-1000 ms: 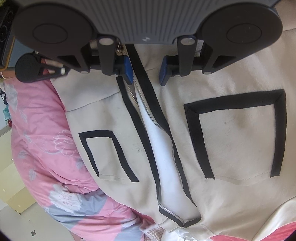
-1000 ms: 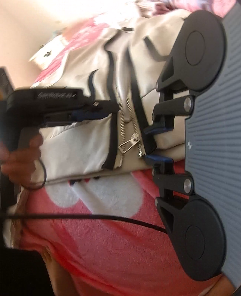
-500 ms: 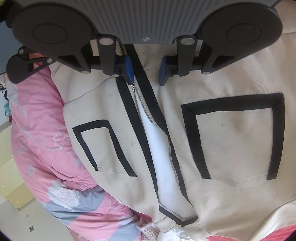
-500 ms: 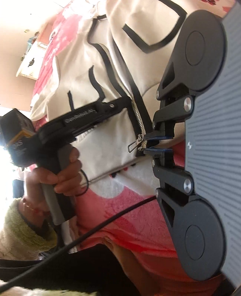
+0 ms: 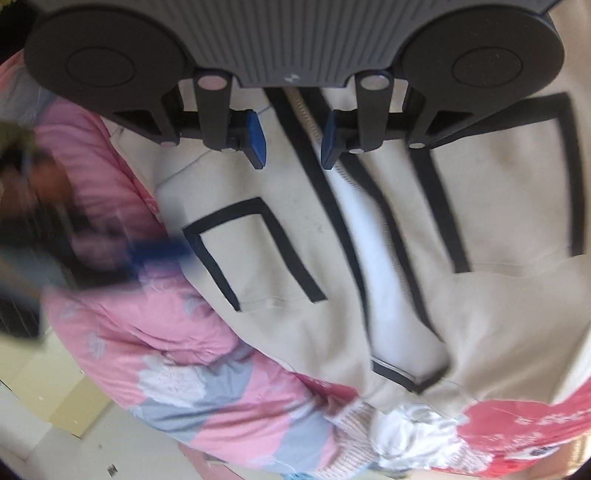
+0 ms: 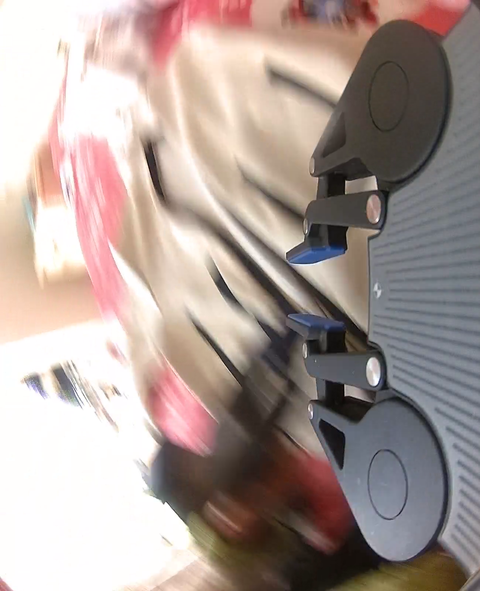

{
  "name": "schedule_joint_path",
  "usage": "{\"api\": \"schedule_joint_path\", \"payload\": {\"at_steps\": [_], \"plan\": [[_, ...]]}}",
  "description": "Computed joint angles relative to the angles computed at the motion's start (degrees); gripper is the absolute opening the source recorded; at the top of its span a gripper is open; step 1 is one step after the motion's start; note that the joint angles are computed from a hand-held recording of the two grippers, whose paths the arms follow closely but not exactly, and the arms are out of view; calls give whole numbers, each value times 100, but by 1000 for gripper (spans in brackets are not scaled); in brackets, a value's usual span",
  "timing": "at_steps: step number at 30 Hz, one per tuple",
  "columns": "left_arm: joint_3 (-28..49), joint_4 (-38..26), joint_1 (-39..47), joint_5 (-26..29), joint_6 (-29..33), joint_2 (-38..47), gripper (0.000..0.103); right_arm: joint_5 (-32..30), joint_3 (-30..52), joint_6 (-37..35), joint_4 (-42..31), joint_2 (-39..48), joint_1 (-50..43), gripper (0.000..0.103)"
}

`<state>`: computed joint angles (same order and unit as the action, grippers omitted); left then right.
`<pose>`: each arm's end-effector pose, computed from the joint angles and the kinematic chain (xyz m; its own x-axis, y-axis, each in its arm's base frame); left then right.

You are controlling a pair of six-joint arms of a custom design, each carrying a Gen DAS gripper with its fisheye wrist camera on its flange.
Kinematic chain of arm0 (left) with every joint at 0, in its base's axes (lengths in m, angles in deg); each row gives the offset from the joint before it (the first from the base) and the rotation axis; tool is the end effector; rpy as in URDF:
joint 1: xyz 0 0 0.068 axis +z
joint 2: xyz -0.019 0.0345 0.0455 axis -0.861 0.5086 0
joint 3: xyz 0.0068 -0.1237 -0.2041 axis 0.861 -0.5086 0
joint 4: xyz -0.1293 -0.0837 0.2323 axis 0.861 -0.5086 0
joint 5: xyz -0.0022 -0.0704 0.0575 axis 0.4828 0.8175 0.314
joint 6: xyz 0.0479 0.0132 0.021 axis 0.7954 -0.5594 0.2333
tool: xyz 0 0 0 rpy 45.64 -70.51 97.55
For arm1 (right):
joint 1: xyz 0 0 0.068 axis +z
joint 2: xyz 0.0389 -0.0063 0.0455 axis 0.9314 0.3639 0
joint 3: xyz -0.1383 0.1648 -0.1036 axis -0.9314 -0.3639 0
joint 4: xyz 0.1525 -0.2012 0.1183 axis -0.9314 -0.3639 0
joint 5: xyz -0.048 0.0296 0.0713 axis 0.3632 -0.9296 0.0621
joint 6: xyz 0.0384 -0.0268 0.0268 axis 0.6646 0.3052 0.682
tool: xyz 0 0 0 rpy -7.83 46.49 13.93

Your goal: Fold clothes

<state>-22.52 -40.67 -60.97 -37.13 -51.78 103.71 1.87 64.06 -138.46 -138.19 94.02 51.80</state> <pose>0.1674 -0.0268 0.1490 -0.8185 0.0926 -0.5671 0.4219 0.7668 -0.4838 0.2244 -0.0417 0.2097 -0.6006 -0.3916 -0.6971 -0.7008 0.6776 0.2232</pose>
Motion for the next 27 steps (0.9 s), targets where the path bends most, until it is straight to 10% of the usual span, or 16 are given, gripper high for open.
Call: {"api": "schedule_joint_path", "payload": {"at_steps": [6,14,19,22,27], "plan": [[-64,581,-598,-308,-264,567,33,1564,1131,3149,2986,1903,1258,32],[-158,998,-777,-259,-479,793,34,3597,3195,2081,4448,4851,2774,32],[-152,1119,-848,-259,-502,888,34,4496,4733,1780,3994,6341,3083,30],[-82,1074,-745,-144,-487,975,34,4079,4880,2404,4018,6410,2873,8],[31,985,-443,123,-448,879,37,1642,4536,4177,4059,5841,1781,7]]}}
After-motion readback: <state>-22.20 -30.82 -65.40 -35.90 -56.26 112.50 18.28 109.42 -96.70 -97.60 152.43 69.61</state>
